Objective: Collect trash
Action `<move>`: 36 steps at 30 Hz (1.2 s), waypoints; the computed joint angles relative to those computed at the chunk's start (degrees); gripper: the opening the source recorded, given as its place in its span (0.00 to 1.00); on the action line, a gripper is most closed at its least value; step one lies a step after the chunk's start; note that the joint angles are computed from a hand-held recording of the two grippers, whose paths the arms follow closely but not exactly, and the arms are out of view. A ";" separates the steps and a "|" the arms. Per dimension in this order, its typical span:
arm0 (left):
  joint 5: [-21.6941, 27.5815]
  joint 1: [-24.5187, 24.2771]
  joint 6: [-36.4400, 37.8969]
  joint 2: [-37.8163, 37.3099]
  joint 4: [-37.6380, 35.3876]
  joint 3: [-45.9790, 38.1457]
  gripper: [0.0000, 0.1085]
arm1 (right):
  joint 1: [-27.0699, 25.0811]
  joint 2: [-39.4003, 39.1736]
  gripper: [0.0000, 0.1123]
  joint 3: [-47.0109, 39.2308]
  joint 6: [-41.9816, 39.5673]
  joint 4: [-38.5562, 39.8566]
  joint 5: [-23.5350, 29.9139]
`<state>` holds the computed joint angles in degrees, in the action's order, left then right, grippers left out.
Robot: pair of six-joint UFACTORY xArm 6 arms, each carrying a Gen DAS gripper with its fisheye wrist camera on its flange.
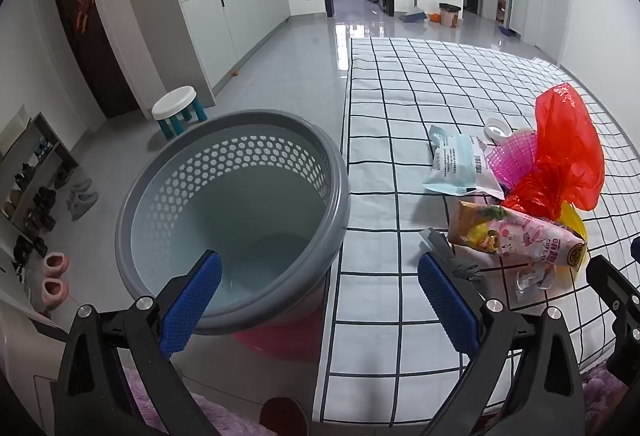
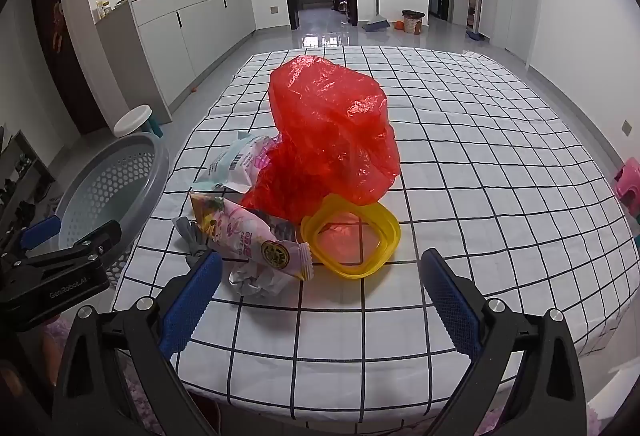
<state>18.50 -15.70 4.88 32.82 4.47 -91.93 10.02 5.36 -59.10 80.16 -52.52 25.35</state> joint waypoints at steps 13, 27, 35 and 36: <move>-0.26 0.05 -0.08 0.01 0.28 0.06 0.89 | -0.70 0.27 0.84 0.13 -2.01 2.13 -1.99; 0.17 0.00 -0.40 0.73 0.61 -1.00 0.89 | -0.37 -0.75 0.84 0.78 0.47 -0.47 -0.88; 0.39 -0.21 -0.83 1.14 0.95 -1.71 0.89 | -0.53 -0.74 0.84 0.74 0.83 -0.82 -0.93; 0.41 -0.21 -0.93 1.12 1.07 -1.69 0.89 | -0.53 -0.72 0.84 0.71 0.81 -0.85 -0.91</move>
